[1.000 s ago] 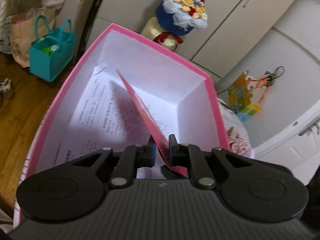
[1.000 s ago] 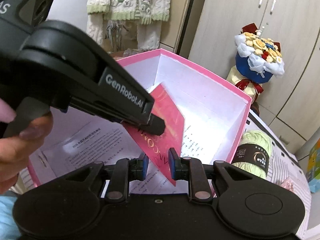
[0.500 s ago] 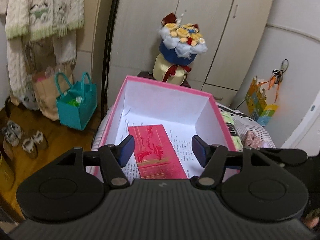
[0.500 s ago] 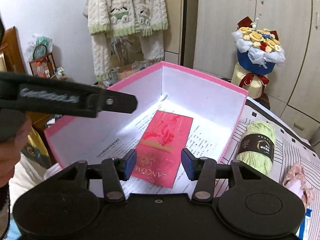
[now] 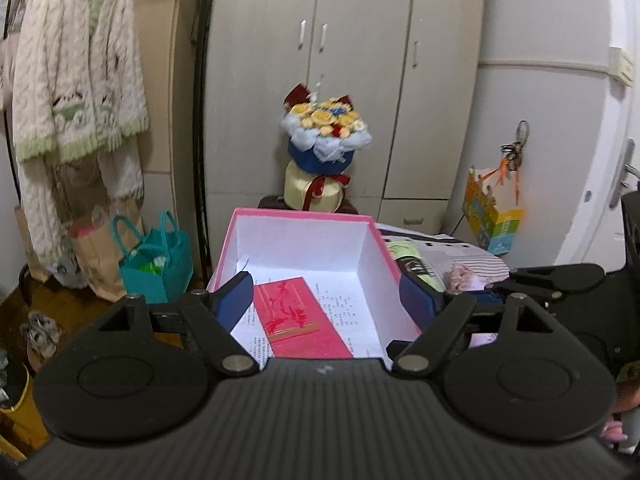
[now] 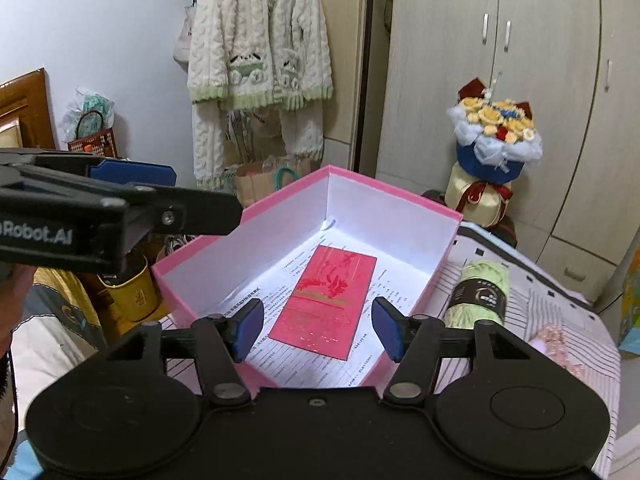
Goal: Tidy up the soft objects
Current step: 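Withdraw the left gripper and move toward the white plush toy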
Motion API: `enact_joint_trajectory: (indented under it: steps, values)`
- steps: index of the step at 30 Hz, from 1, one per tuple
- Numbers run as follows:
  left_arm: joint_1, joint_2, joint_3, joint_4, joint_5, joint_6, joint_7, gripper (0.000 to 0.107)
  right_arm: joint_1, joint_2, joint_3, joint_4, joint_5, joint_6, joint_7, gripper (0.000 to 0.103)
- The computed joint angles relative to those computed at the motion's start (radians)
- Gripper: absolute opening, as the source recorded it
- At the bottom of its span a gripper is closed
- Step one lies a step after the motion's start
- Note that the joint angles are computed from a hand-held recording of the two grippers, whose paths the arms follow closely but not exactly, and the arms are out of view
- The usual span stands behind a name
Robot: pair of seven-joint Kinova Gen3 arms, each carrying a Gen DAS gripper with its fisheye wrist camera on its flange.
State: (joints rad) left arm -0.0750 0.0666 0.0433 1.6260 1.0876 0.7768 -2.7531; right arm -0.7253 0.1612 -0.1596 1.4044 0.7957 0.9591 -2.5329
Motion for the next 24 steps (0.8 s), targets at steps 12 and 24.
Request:
enact_joint_trajectory:
  steps: [12, 24]
  values:
    - [0.044, -0.143, -0.068, 0.139, 0.135, 0.045, -0.216, 0.1, -0.036, -0.141, -0.11, 0.146, 0.161, 0.078, -0.177, 0.085]
    - [0.102, -0.198, -0.096, 0.197, 0.104, 0.128, -0.243, 0.103, 0.077, -0.365, -0.29, 0.374, 0.165, 0.14, -0.345, 0.093]
